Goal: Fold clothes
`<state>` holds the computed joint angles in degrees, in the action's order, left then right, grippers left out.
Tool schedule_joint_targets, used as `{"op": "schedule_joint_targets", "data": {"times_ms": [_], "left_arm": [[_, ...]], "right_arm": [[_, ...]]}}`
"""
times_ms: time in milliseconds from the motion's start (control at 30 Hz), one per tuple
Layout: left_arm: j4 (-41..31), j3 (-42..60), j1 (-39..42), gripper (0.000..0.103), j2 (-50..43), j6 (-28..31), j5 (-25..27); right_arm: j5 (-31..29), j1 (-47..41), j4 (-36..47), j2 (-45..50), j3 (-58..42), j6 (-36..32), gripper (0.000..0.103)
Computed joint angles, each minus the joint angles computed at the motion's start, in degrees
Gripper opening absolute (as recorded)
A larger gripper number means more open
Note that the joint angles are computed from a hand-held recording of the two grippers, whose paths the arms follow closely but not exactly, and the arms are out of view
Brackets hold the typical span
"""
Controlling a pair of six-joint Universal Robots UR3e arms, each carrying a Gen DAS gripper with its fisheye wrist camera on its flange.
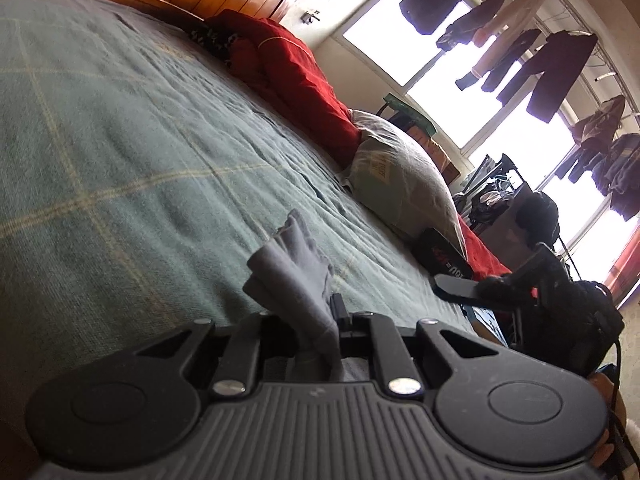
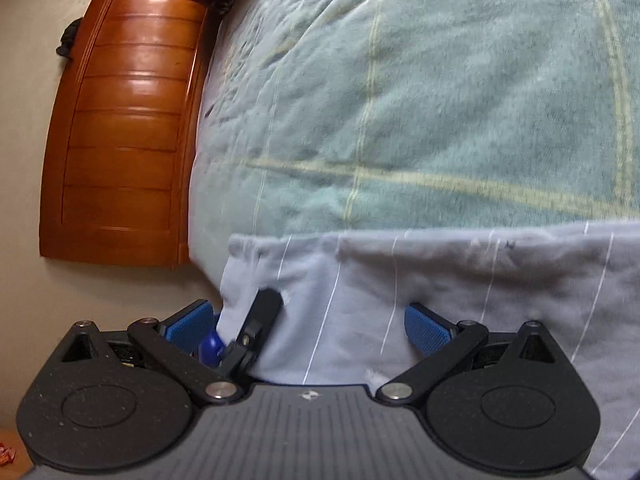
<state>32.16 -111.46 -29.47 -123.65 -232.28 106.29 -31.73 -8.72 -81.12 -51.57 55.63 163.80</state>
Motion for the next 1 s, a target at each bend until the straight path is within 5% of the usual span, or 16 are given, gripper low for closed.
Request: {"op": "schedule_joint_targets", "data": {"times_ms": [233,433,1000], "left_arm": [[2.06,-1.33,0.41,0.012,-0.11,-0.03,-1.00],[2.10,-0.94,0.63,0.012,-0.20,-0.03,-1.32],[3.18,-1.86,0.81,0.012,-0.17,-1.51,-1.57]], "right_arm": [[-0.08,0.49,-9.42,3.34,-2.99,9.69,0.103],[-0.17,-1.17,1.71,-2.03,1.09,-1.58,0.103],[-5.17,-0.08,0.36,-13.57,17.61,-8.62,0.103]]}}
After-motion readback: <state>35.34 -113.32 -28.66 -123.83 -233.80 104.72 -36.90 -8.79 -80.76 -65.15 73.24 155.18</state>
